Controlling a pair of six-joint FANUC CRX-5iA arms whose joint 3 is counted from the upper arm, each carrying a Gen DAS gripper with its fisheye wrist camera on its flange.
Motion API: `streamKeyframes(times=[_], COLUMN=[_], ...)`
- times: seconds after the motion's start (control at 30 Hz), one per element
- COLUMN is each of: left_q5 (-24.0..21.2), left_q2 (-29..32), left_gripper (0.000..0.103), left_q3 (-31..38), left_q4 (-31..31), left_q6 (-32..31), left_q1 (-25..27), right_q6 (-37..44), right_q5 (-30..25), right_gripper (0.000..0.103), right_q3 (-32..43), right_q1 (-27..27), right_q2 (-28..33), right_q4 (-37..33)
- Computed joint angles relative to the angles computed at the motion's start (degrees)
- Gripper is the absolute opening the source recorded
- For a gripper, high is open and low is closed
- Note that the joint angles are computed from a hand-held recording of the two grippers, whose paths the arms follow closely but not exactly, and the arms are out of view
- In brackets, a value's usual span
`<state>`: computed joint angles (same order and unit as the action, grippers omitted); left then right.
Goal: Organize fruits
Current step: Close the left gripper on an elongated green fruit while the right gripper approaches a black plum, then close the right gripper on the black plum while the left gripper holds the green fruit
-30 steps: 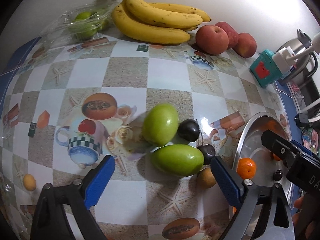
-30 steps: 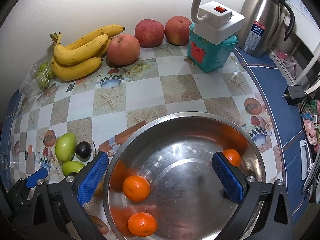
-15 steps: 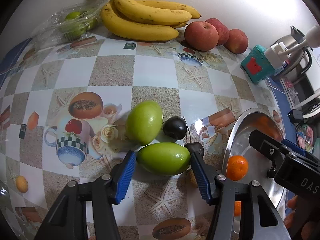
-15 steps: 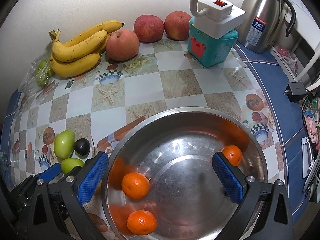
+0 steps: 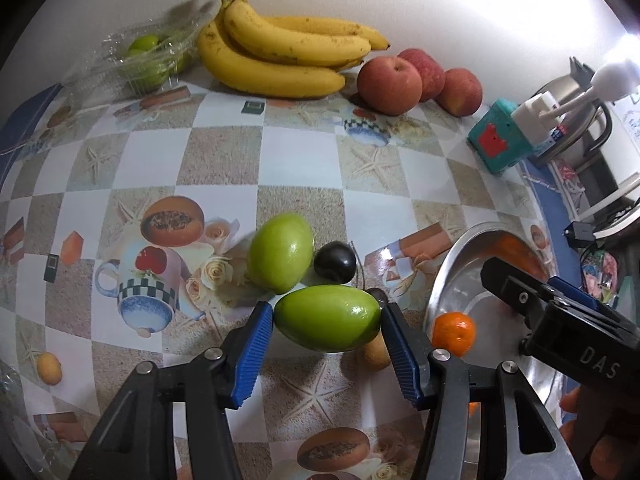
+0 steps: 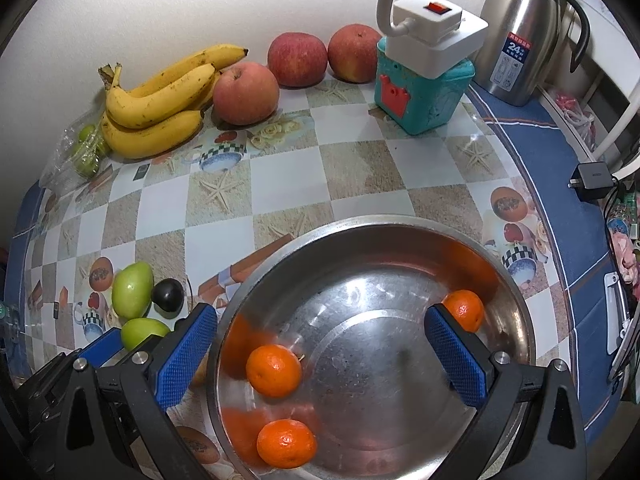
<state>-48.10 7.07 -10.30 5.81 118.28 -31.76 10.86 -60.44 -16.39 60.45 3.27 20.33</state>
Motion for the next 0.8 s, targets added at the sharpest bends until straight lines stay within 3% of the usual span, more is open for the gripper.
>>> streamKeyframes(times=[0.43, 0.7, 0.8], left_q5=[-0.82, -2.04, -2.43], left_q2=[-7.13, -11.22, -11.92], left_gripper=[0.059, 0.059, 0.059], left_q3=[-3.3, -6.46, -7.26], left_q4=[-4.46, -6.37, -6.34], left_q6=[7.73, 11.79, 11.98], left_q1=[3.42, 6.53, 7.26], right_q6=[-4.0, -0.44, 1.27], right_q5=[4.79, 7.29, 7.35], right_gripper=[0.103, 0.103, 0.096], right_q3=[-2.52, -1.33, -0.36], right_q1=[3.12, 4.62, 5.33], right_q2=[-2.44, -0.61, 0.52], right_q4=[10.94, 12.0, 11.97])
